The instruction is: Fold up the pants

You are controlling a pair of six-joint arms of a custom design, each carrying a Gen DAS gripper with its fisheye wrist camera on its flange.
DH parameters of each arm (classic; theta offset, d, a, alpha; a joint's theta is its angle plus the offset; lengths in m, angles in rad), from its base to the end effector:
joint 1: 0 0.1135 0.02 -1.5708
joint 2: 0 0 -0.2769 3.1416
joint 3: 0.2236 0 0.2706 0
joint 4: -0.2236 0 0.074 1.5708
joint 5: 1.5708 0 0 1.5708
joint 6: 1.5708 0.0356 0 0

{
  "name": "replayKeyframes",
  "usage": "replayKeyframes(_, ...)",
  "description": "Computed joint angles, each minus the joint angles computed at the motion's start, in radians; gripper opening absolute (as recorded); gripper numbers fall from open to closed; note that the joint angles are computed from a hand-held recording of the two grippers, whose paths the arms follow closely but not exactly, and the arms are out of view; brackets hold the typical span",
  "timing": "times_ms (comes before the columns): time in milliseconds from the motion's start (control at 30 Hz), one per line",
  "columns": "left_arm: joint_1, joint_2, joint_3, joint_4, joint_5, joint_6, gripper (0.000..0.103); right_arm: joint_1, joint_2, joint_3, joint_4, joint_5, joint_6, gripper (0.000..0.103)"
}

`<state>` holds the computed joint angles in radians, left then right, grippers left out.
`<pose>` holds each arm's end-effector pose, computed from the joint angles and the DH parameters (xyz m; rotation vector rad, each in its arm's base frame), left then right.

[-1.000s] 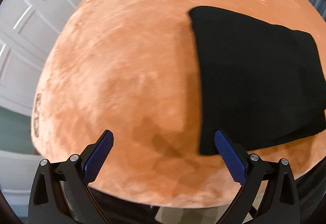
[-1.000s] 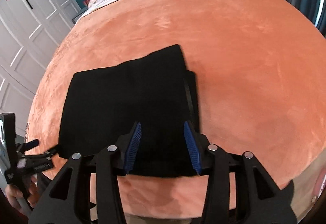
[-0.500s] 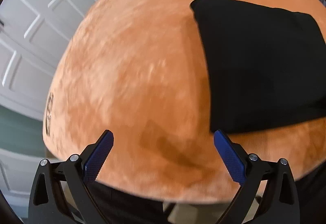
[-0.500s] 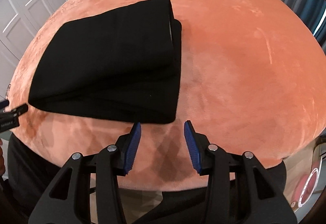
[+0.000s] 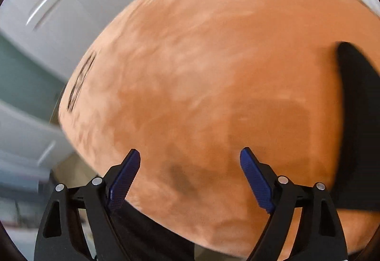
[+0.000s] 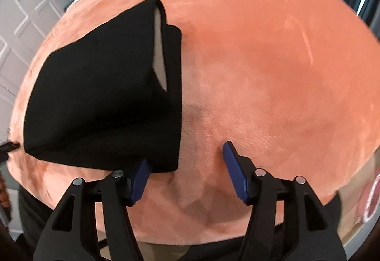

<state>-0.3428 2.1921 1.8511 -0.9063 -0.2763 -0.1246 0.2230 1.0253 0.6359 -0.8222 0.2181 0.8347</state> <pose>0.4594 -0.1537 0.2043 0.2376 2.7428 0.2683 0.1787 0.0326 0.2037 0.8716 2.5806 -0.0080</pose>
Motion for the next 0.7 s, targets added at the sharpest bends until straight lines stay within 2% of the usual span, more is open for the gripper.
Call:
replayKeyframes(100,-0.084,-0.08,-0.082,0.02,0.13,0.047,0.086,0.012,0.036,0.003,0.028,0.011,0.02,0.057)
replayKeyframes(167,-0.157,-0.089,-0.108,0.025,0.139,0.078,0.088,0.012,0.044,0.002,0.048,0.031,0.026,0.057)
replayKeyframes(233,-0.24,-0.09,-0.148,0.08,0.035,0.124,0.089,0.002,-0.019,-0.016,0.041,0.07,0.061,0.055)
replayKeyframes(267,-0.277,-0.08,-0.174,0.128,-0.057,0.156,0.098,-0.003,-0.065,-0.031,0.034,0.076,0.091,0.055)
replayKeyframes(300,-0.292,-0.063,-0.179,0.146,-0.105,0.167,0.098,-0.035,-0.12,-0.048,0.027,0.067,0.125,0.055)
replayKeyframes(333,-0.288,-0.039,-0.169,0.144,-0.103,0.164,0.098,-0.085,-0.171,-0.08,0.021,0.044,0.148,0.056)
replayKeyframes(400,-0.26,-0.014,-0.133,0.107,-0.046,0.128,0.098,-0.177,-0.22,-0.159,0.067,-0.049,0.151,0.056)
replayKeyframes(433,-0.248,-0.008,-0.118,0.089,-0.02,0.12,0.098,-0.174,-0.239,-0.178,0.079,-0.047,0.162,0.056)
replayKeyframes(467,-0.239,-0.006,-0.112,0.08,-0.004,0.12,0.098,-0.123,-0.211,-0.153,0.06,0.002,0.186,0.057)
replayKeyframes(533,-0.224,-0.01,-0.119,0.084,0.012,0.126,0.098,-0.081,-0.172,-0.114,0.032,0.025,0.184,0.058)
replayKeyframes(633,-0.183,-0.022,-0.117,0.063,0.08,0.114,0.098,-0.152,-0.237,-0.111,0.0,-0.097,0.11,0.06)
replayKeyframes(700,-0.158,-0.022,-0.098,0.026,0.115,0.099,0.098,-0.137,-0.246,-0.085,-0.054,-0.108,0.07,0.061)
